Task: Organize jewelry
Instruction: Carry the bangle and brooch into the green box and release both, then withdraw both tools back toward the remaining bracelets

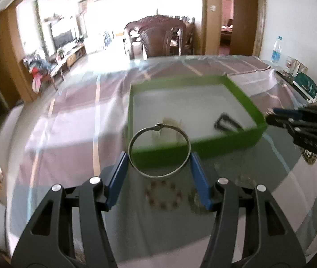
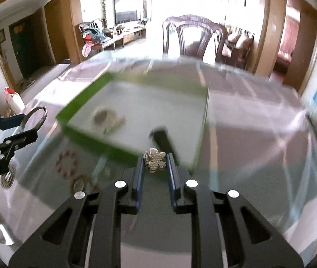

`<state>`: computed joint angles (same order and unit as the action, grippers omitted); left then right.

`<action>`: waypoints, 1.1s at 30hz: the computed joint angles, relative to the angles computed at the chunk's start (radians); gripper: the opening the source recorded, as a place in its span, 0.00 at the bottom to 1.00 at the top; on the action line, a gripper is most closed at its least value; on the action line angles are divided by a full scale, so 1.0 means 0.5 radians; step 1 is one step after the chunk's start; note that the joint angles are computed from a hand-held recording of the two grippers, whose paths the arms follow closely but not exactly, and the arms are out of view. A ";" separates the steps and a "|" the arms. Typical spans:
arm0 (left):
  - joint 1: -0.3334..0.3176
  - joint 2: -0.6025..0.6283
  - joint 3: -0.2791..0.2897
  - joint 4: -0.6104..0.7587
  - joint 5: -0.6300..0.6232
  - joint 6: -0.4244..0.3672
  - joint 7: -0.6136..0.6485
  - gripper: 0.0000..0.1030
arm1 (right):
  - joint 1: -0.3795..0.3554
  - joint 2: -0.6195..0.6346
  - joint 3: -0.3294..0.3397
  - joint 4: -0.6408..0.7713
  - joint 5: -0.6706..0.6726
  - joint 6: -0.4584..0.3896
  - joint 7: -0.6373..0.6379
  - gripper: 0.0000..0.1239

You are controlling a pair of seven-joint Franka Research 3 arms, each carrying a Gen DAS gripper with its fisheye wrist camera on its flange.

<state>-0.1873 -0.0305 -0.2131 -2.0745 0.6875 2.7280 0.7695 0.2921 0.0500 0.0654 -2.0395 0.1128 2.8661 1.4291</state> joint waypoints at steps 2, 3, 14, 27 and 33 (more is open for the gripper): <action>0.001 0.104 0.004 0.148 0.042 -0.044 0.023 0.55 | -0.008 0.149 -0.010 0.196 0.020 -0.088 0.001 0.16; -0.004 0.188 0.012 0.254 0.052 -0.071 0.044 0.55 | -0.010 0.242 -0.016 0.309 0.040 -0.142 0.023 0.16; -0.070 0.741 0.090 0.811 -0.430 -0.177 0.385 0.56 | -0.041 0.581 -0.021 0.683 0.246 -0.424 0.068 0.30; -0.124 0.267 0.093 0.201 -0.124 -0.185 0.121 0.75 | -0.006 -0.035 0.025 -0.120 0.193 -0.220 -0.073 0.46; -0.103 0.195 0.021 -0.023 -0.261 -0.178 0.148 0.76 | 0.038 0.016 0.046 -0.199 0.114 -0.309 -0.112 0.46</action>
<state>-0.2388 0.0670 -0.2027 -2.0861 0.5568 2.6390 0.8434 0.3112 0.0580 0.0882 -2.1391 0.1699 2.7114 1.3731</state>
